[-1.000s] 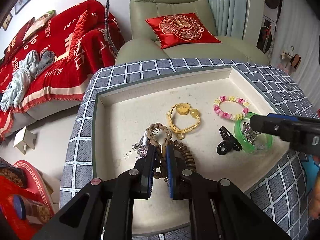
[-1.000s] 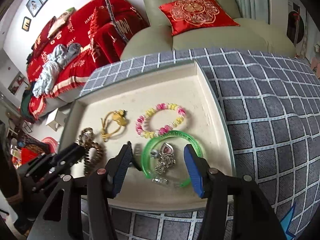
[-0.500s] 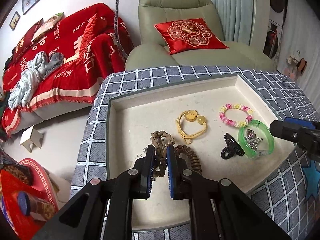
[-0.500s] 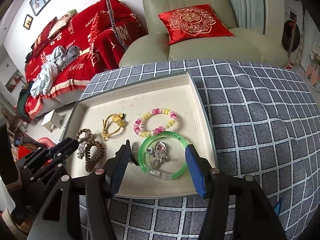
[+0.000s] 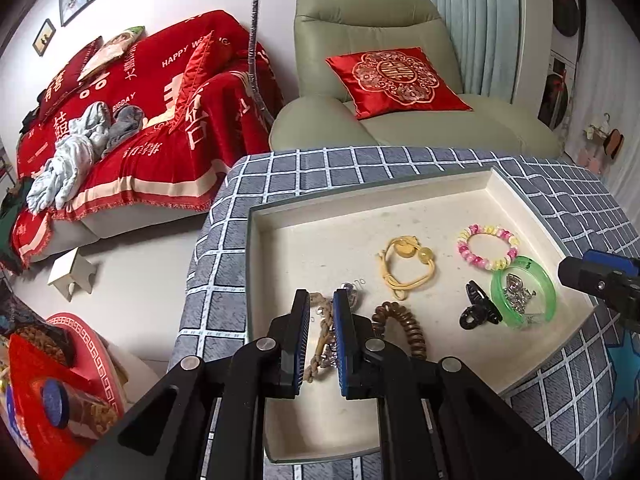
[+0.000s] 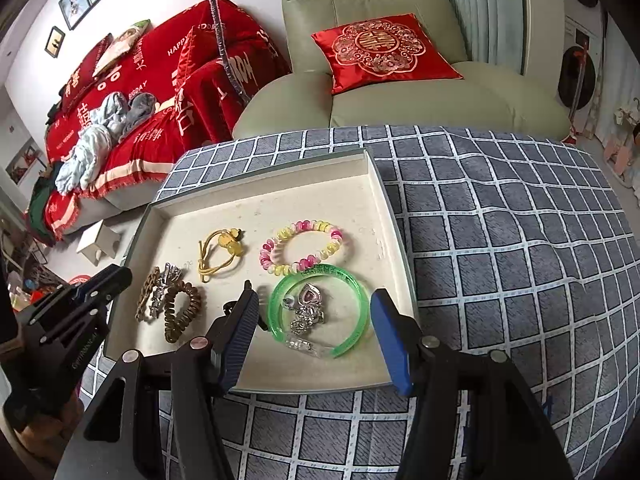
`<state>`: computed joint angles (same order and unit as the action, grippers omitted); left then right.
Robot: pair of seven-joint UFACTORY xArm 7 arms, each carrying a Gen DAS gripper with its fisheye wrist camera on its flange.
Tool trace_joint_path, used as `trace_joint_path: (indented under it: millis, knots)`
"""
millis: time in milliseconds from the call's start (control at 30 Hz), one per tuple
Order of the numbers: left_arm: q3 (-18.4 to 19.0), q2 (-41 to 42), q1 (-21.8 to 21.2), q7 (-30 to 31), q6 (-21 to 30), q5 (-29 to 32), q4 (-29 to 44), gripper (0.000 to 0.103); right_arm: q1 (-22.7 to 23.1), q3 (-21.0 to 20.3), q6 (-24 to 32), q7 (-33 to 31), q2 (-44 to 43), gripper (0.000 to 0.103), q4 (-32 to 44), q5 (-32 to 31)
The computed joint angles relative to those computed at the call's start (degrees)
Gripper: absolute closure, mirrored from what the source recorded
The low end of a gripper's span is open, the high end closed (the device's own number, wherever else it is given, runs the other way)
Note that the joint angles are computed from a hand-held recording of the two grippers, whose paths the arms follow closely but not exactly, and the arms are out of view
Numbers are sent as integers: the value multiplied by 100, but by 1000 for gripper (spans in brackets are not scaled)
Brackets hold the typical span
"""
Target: Organize jewelry
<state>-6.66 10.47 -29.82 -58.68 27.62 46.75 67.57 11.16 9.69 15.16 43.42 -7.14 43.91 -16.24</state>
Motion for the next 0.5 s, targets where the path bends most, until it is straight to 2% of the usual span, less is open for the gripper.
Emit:
trace_joint_path:
  millis: [233, 267, 300, 333, 367, 400, 433, 500]
  knots:
    - [1, -108, 46, -120, -59, 34, -125, 75, -15, 7, 48, 36, -20, 41, 3, -52]
    - [-5, -127, 56, -129, -67, 38, -151, 71, -19, 8, 55, 44, -22, 41, 4, -64]
    - [-5, -144, 65, -148, -73, 48, -169, 54, -22, 8, 63, 50, -21, 41, 11, -72]
    - [-71, -151, 123, -291, -16, 163, -173, 0, -23, 8, 61, 60, -24, 41, 7, -77]
    - [102, -209, -58, -674, 89, 511, -198, 0, -28, 11, 63, 79, -26, 41, 7, -90]
    - [74, -235, -39, -818, 125, 700, -207, 0, -35, 20, 60, 106, -22, 41, 11, -120]
    - [-93, -224, 128, -721, 141, 657, -192, 0, -42, 23, 71, 125, -22, 41, 14, -144]
    - [-36, -204, 123, -563, 64, 457, -186, 0, -42, 21, 118, 133, -4, 41, 38, -166]
